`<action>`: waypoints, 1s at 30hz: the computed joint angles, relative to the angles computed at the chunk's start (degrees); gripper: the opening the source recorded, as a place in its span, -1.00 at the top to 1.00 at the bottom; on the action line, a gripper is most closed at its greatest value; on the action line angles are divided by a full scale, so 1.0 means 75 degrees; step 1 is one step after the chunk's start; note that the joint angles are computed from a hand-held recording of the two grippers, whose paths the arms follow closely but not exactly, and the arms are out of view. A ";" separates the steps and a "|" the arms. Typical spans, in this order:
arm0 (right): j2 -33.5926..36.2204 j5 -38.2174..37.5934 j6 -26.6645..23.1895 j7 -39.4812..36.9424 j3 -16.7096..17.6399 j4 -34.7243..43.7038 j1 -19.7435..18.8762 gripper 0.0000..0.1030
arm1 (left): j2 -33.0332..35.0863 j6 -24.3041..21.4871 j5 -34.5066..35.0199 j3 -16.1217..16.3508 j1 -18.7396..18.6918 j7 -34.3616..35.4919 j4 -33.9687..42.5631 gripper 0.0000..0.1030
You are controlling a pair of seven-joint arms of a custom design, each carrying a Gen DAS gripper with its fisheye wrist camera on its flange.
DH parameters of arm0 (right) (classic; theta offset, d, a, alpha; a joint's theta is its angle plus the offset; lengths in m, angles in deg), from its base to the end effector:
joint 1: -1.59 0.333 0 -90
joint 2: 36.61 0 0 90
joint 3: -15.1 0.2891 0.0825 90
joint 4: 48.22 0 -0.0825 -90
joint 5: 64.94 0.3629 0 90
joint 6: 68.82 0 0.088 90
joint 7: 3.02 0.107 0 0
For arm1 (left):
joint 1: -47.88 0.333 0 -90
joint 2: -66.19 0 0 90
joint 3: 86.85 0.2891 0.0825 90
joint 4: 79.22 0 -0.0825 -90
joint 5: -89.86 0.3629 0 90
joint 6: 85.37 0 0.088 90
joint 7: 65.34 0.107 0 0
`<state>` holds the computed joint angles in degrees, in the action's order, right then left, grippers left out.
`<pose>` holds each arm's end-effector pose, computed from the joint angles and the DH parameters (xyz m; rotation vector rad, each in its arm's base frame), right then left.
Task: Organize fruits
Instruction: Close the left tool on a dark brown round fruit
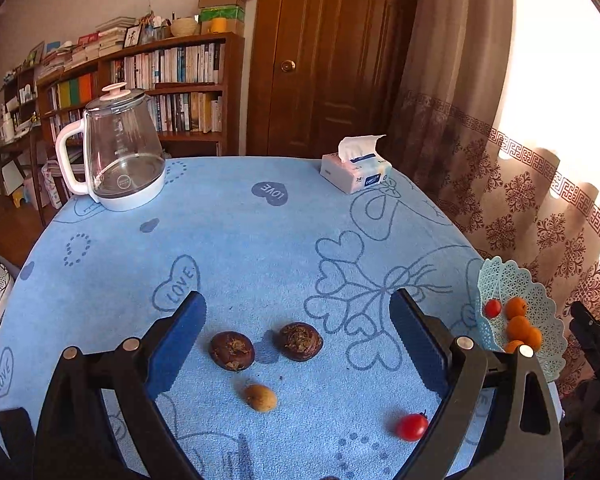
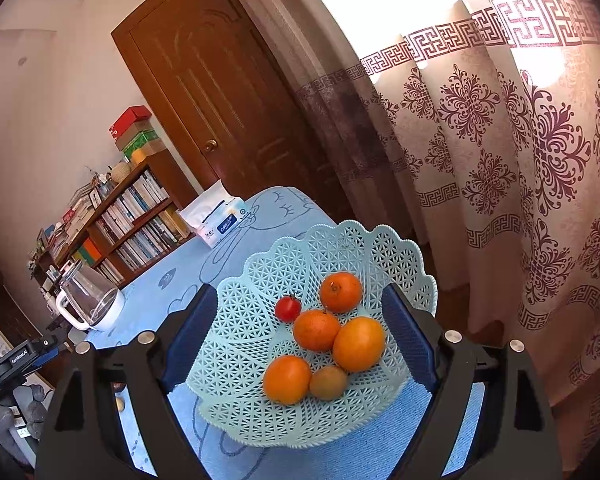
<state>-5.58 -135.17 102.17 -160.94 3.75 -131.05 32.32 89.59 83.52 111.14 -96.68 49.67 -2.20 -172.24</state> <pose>0.6287 0.3236 0.4391 -1.1357 1.7082 -0.5486 0.6807 -0.1003 0.4835 -1.7332 1.6541 -0.9423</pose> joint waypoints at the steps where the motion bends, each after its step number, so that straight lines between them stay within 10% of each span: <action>1: 0.0016 0.0047 -0.0009 -0.0085 0.0035 0.0020 -0.0017 -0.66 | 0.0014 -0.0054 -0.0029 0.0017 0.0020 -0.0035 0.0005 -0.79; 30: 0.0216 0.0698 0.0075 -0.0987 0.0015 0.0196 0.0043 -0.66 | 0.1330 -0.1991 0.0186 0.0425 -0.0099 -0.0441 0.1388 -0.52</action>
